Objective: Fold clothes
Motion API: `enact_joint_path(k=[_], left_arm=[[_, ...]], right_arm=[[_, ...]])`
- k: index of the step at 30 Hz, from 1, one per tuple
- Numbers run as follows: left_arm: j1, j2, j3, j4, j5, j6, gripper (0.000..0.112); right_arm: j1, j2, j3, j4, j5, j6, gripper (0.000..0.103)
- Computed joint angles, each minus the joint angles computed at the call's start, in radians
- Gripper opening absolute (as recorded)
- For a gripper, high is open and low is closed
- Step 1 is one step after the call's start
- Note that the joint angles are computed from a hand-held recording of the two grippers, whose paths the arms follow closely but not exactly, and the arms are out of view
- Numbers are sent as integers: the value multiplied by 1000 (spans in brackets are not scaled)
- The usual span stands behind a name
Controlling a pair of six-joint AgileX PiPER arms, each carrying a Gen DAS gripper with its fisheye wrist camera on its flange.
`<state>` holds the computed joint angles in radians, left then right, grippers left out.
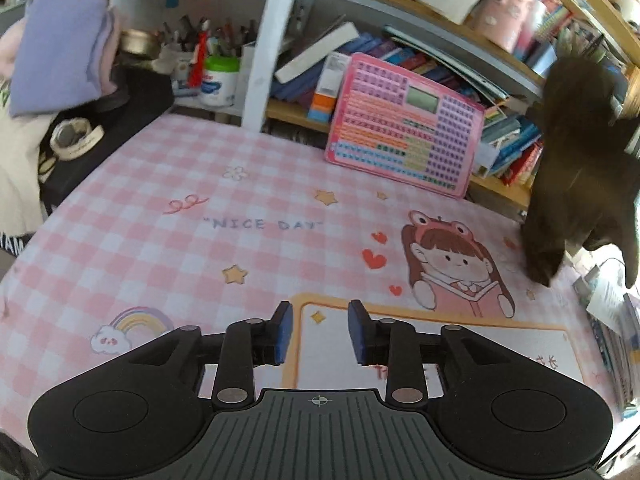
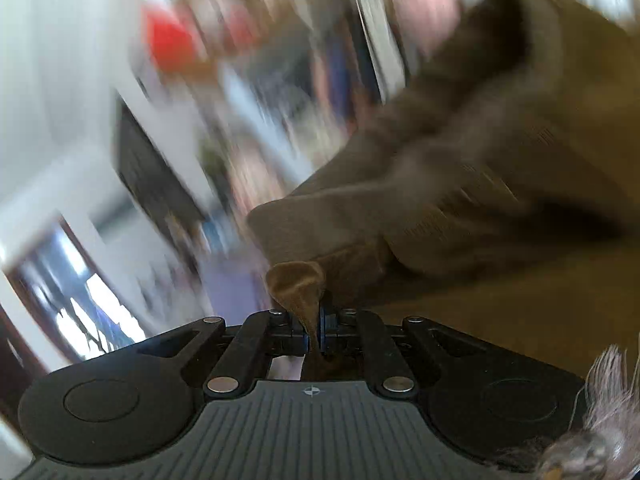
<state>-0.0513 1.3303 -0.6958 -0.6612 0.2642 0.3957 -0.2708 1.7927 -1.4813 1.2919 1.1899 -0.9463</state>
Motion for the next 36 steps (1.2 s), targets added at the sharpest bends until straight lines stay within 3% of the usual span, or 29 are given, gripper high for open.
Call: enact_joint_path(k=[3,6,13,15,18,22,28,29,31,35,36], left_arm=[[76,26,9,-184,47,222,32],[134,51,4,-278,92,367,32],[191,198,-88,-587,147,755,32],[181,265,-142,-641,156,823,31],[156,377,-237,-687,164,880,26],[100,533,-384,-676,155,868,26],[52,678,-528,-520,128,704,28],[54,688,-537,-529,137,710,24],[62,687,-535,-584,173,762,2],[144,549,-442,-812,311,948,2],[163,527,-429,-849,299,962,2]], right_arm=[[216,37,175,-275,-219,129,5],[365,73,274,-396,-356,222,5],[531,92,308,-389,-464,204,11],[551,66,329,-404,-484,213,30],[527,-20,406,-389,-517,207,48],[426,-145,508,-416,-552,302,50],[258,-324,706,-546,-697,638,50],[241,-345,732,-569,-715,684,50],[211,-381,777,-626,-748,785,50],[193,-423,818,-777,-799,997,50],[187,-430,822,-800,-810,1027,50]])
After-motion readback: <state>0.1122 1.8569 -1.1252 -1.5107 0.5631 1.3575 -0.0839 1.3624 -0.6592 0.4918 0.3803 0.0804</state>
